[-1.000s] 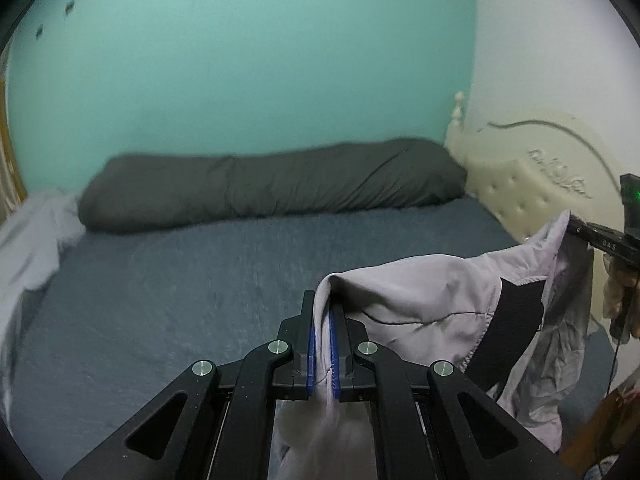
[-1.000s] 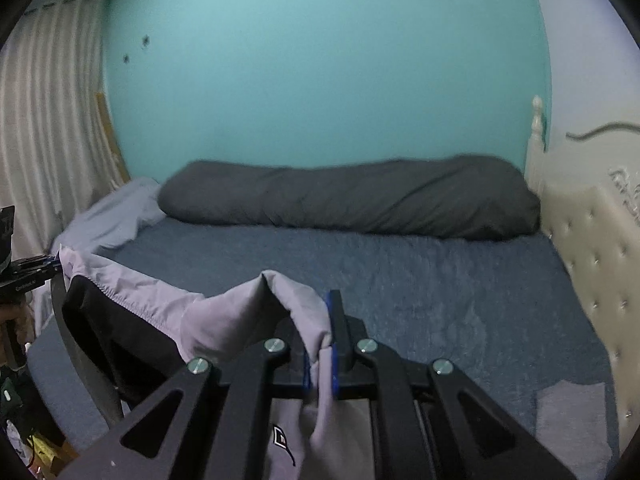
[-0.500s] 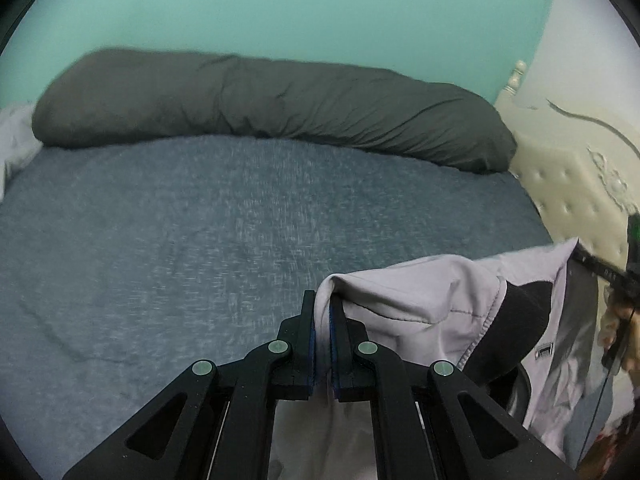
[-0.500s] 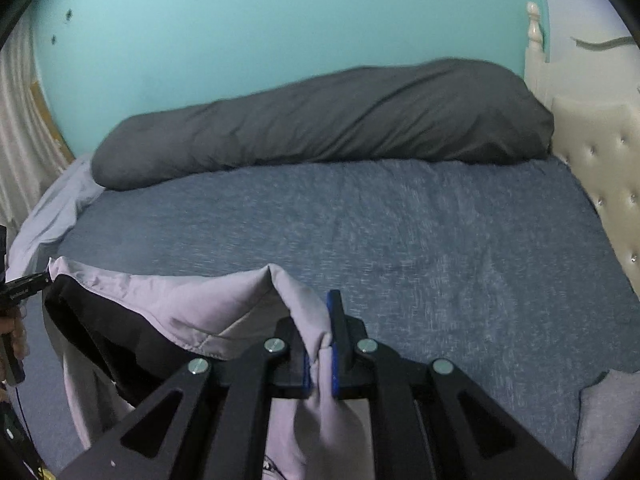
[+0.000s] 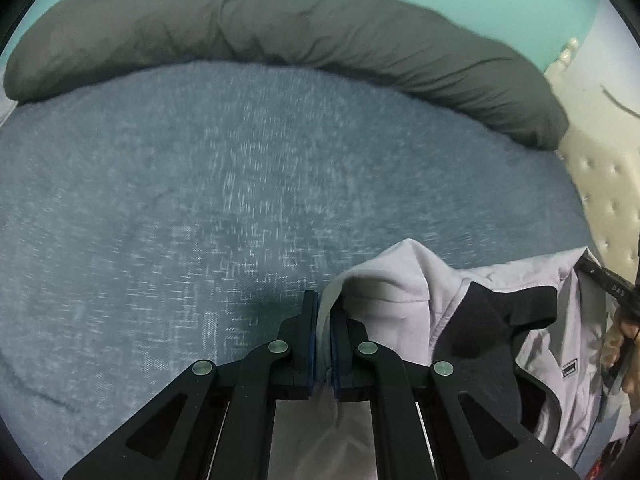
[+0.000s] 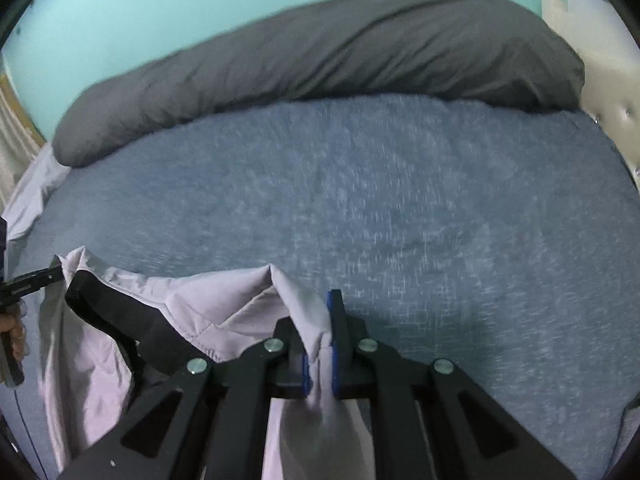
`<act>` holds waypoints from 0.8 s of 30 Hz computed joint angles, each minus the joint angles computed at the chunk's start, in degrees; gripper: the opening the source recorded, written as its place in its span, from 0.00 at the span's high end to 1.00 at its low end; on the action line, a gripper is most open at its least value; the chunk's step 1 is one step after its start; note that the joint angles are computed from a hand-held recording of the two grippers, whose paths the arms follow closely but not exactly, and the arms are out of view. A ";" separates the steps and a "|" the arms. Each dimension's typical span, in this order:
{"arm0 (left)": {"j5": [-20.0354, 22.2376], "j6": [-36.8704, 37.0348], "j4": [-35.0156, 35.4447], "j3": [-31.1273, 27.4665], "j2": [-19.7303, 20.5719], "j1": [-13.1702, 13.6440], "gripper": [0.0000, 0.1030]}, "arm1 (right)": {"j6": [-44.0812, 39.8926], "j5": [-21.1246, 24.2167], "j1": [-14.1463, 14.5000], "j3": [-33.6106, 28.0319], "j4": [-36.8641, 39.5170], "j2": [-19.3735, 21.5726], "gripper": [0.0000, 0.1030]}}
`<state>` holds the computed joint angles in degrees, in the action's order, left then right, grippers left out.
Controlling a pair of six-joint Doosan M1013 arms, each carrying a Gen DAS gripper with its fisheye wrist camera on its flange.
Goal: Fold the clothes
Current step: 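Lay the jacket flat on the bed and open both grippers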
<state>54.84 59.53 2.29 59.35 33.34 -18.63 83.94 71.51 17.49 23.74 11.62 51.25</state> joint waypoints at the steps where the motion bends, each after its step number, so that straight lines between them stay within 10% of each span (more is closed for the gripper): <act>1: 0.26 -0.17 -0.16 -0.25 0.52 0.09 0.95 | 0.77 0.55 0.17 -0.88 -0.95 0.85 0.90; 10: -1.69 1.60 -3.03 1.18 1.61 1.02 0.92 | 4.48 1.05 -0.11 -3.03 -3.36 2.52 0.59; 14: -3.88 2.69 -5.77 2.95 -0.13 1.30 0.73 | 3.81 -2.21 -0.96 2.03 0.46 -0.41 0.34; 24: -4.44 5.46 -0.15 4.52 -3.25 -0.65 0.63 | -4.49 -3.17 1.35 6.48 3.50 -3.57 0.34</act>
<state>50.40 64.99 2.13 63.87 30.09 -19.28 79.45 68.34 18.84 30.22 15.11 47.68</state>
